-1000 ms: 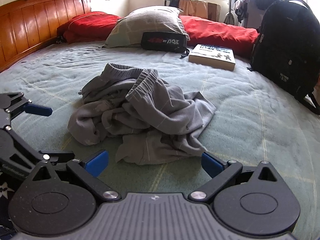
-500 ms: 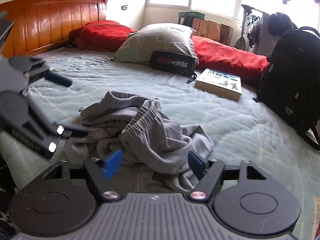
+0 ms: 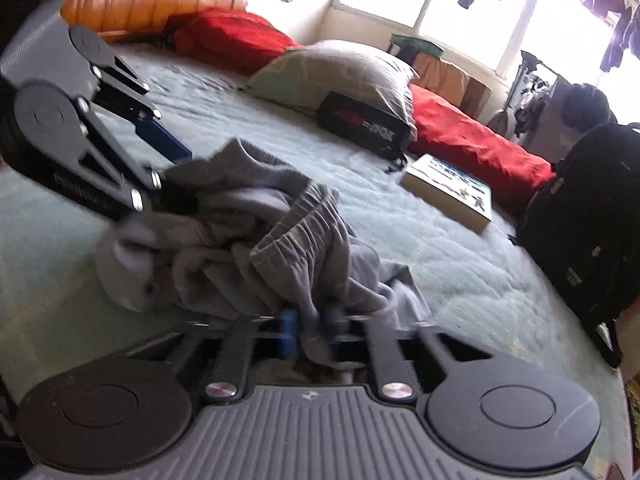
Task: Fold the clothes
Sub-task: 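Lift the grey garment with both grippers and stretch it apart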
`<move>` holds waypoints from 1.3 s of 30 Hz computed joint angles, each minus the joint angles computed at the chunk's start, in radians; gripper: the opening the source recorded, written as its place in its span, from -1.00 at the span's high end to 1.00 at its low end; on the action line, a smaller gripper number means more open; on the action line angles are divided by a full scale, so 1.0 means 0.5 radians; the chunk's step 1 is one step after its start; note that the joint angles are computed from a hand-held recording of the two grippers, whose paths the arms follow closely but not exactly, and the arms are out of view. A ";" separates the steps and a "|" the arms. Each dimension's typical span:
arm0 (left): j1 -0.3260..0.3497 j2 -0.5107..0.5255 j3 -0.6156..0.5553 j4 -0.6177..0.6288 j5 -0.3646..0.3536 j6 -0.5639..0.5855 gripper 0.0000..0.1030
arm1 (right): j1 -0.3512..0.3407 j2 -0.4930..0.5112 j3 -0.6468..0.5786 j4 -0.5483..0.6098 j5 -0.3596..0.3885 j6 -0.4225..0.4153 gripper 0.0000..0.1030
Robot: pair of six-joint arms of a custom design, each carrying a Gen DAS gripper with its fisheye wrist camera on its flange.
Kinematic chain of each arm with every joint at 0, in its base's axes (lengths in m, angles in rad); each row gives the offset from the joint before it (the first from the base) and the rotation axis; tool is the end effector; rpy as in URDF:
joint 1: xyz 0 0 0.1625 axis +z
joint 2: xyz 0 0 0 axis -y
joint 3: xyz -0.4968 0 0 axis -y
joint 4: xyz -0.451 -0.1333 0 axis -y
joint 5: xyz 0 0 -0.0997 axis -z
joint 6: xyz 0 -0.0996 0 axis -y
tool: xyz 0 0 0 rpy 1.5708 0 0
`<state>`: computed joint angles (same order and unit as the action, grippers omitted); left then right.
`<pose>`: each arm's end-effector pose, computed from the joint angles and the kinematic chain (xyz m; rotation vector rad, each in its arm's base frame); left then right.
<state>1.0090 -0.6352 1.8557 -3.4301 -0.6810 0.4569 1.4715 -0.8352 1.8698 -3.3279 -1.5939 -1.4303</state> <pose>-0.1797 -0.6810 0.0428 0.7611 2.0661 -0.7727 0.0605 -0.7139 0.1344 1.5618 -2.0076 0.6731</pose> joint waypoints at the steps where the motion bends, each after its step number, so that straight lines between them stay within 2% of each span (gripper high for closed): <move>1: 0.003 -0.015 0.005 -0.010 -0.027 -0.012 0.62 | -0.004 -0.010 -0.001 0.009 0.009 0.028 0.84; 4: 0.007 -0.045 0.007 -0.046 -0.055 0.017 0.80 | -0.014 -0.066 -0.011 0.089 0.046 0.126 0.89; 12: -0.002 0.035 -0.180 -0.155 0.044 0.233 0.89 | -0.044 -0.221 -0.028 0.309 0.138 0.377 0.90; 16: -0.007 0.136 -0.378 -0.217 0.089 0.434 0.90 | -0.077 -0.295 -0.025 0.384 0.184 0.471 0.90; 20: -0.016 0.268 -0.643 -0.226 0.073 0.633 0.90 | -0.114 -0.364 -0.041 0.496 0.241 0.560 0.90; 25: -0.022 0.465 -1.019 -0.077 0.033 0.759 0.90 | -0.175 -0.453 -0.068 0.701 0.338 0.693 0.90; 32: -0.036 0.810 -1.588 0.207 -0.081 0.891 0.90 | -0.261 -0.510 -0.134 0.843 0.438 0.899 0.90; 36: -0.037 1.032 -1.961 0.410 -0.169 0.905 0.91 | -0.306 -0.522 -0.171 0.849 0.492 1.006 0.90; 39: -0.027 1.203 -2.256 0.654 -0.227 0.842 0.91 | -0.329 -0.487 -0.225 0.857 0.461 1.083 0.90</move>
